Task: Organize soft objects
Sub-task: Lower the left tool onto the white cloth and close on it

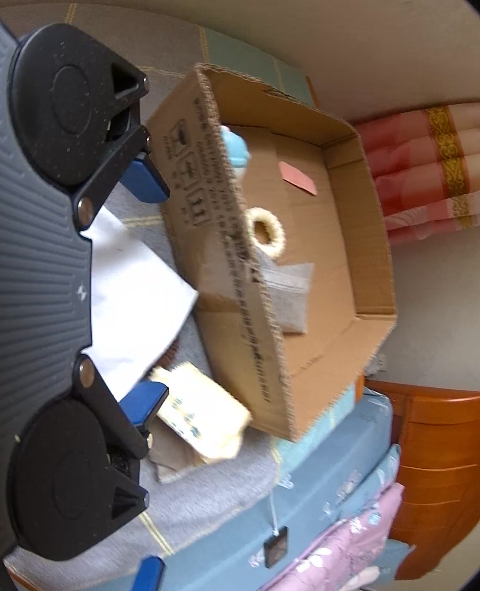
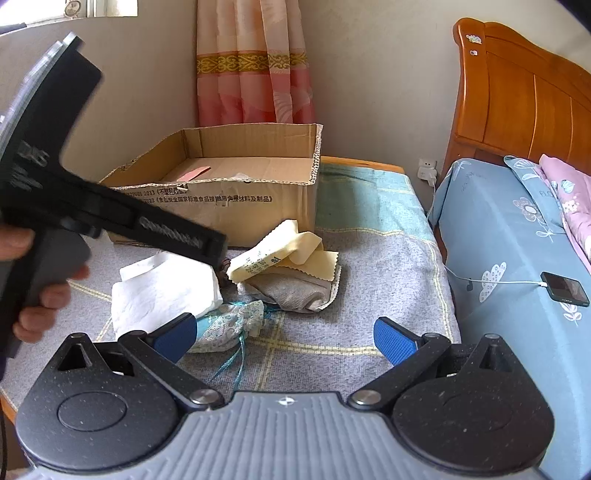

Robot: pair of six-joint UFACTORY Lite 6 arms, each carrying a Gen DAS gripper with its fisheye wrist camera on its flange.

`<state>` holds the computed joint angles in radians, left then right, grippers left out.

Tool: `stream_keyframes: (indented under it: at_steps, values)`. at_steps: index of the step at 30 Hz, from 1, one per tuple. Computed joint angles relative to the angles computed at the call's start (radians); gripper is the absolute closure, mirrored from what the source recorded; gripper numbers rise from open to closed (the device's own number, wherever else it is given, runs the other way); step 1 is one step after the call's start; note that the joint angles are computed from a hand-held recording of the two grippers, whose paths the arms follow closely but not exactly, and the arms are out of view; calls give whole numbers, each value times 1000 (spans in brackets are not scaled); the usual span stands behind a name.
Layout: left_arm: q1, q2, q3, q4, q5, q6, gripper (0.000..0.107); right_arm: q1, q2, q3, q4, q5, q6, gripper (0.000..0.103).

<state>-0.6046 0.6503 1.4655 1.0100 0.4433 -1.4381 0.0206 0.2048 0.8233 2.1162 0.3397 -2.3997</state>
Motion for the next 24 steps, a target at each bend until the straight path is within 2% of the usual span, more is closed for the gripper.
stream_keyframes:
  at_steps: [8,12,16,19,21,24]
  values:
    - [2,-129,-211,53,14,-58,4,-6,7,-4,-33,13,16,0]
    - [9,-249,-373,133,-38,-139,5,-18,43,7,-122,49,57,0]
    - [10,-351,-491,237,-77,-205,5,-44,109,47,-328,122,182,0]
    - [32,-413,-564,361,-149,-288,5,-29,162,80,-377,126,203,0]
    - [42,-441,-597,430,-191,-323,5,-4,190,89,-328,105,144,0]
    - [55,-459,-623,545,-253,-373,5,55,182,57,-110,49,-95,0]
